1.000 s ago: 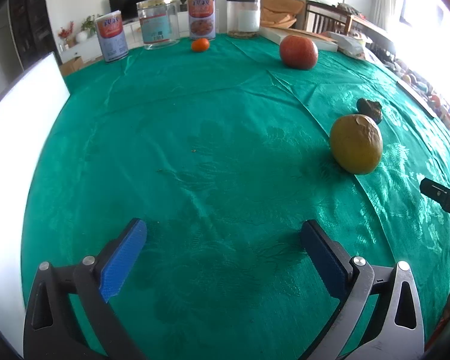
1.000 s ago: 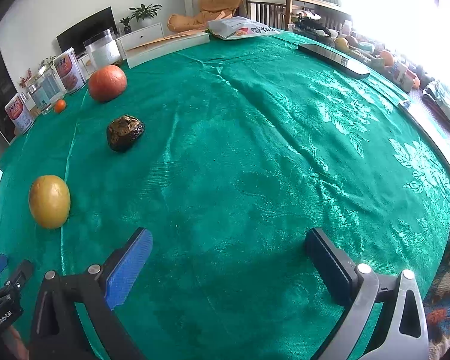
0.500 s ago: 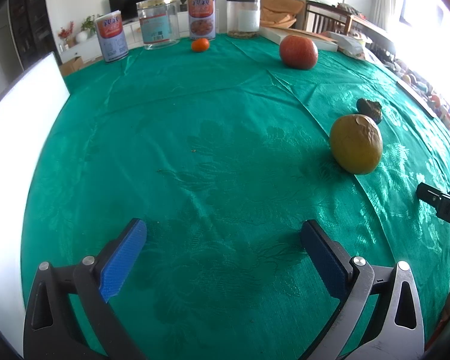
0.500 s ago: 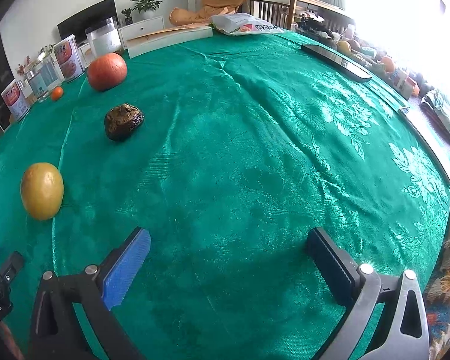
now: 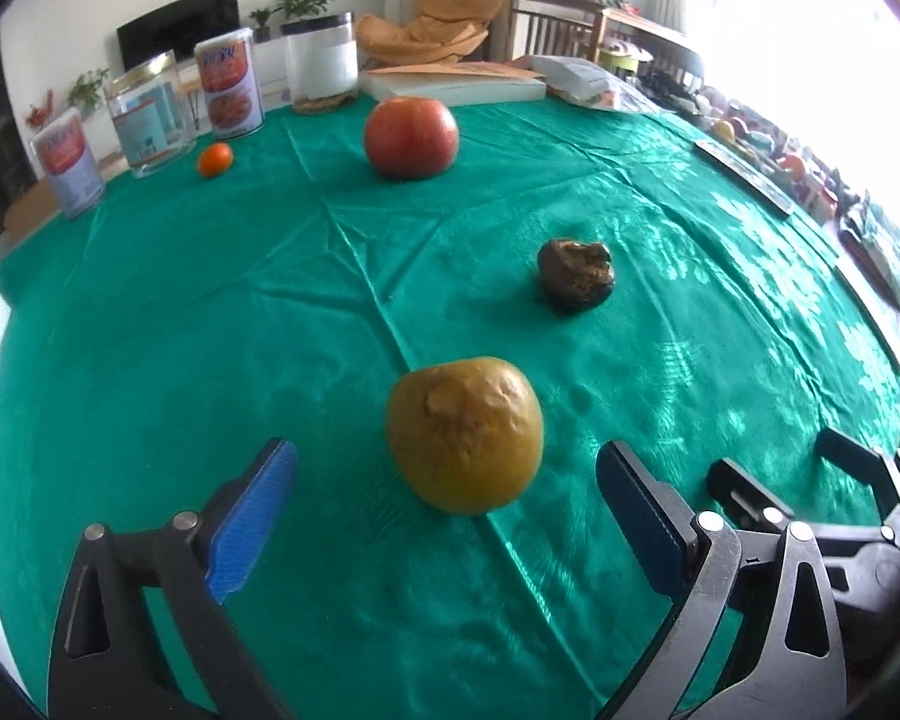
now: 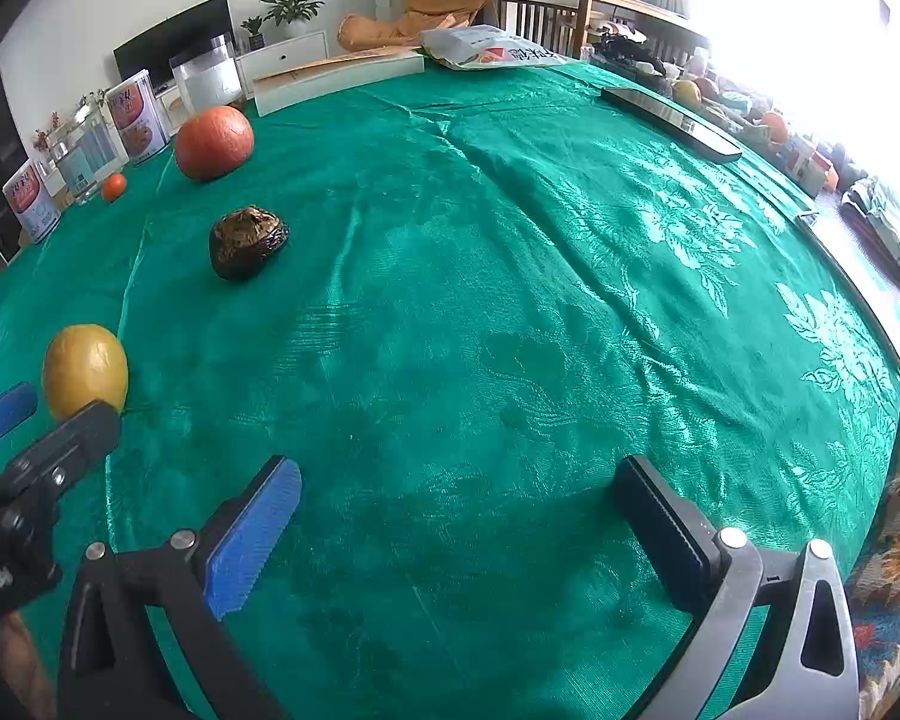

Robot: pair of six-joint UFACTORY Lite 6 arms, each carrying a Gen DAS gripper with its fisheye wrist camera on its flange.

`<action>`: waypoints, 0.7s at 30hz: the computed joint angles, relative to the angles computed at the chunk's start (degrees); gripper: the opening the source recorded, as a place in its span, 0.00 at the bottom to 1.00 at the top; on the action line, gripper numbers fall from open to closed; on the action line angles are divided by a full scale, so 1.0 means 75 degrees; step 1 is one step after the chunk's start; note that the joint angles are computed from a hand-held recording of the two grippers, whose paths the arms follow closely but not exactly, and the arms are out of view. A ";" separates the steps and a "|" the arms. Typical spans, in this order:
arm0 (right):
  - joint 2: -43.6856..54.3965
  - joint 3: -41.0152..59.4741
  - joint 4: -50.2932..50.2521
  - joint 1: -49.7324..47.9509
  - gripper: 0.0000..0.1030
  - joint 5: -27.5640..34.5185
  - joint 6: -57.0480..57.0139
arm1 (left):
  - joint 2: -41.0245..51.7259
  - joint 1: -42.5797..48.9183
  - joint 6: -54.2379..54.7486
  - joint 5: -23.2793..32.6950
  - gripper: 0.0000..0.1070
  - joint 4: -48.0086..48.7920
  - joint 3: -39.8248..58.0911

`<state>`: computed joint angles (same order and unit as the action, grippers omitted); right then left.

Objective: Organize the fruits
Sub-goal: 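Move the left gripper to the large yellow fruit and close on it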

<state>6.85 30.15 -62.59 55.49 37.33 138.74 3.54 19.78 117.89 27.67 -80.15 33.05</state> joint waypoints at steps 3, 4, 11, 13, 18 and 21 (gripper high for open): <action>-0.0003 -0.0015 -0.0021 -0.0011 1.00 0.0006 0.0024 | 0.0486 0.0042 -0.0357 0.0210 0.49 0.0282 0.0320; -0.0003 -0.0015 -0.0021 -0.0011 1.00 0.0006 0.0024 | 0.0491 0.0162 -0.0260 0.0368 0.49 0.0279 0.0307; -0.0008 -0.0006 0.0003 -0.0005 1.00 0.0021 0.0006 | 0.0338 0.2390 -0.0628 0.1653 0.48 0.2047 0.0724; -0.0009 -0.0005 0.0005 -0.0004 1.00 0.0024 0.0010 | 0.0585 0.3057 -0.0318 0.1911 0.48 0.2424 0.1078; -0.0004 0.0003 0.0018 -0.0004 1.00 0.0027 0.0006 | 0.1600 0.3909 -0.1230 0.2262 0.48 0.4387 0.2478; -0.0017 -0.0016 0.0003 -0.0004 1.00 0.0015 0.0017 | 0.1726 0.4347 -0.1547 0.2562 0.48 0.5235 0.2891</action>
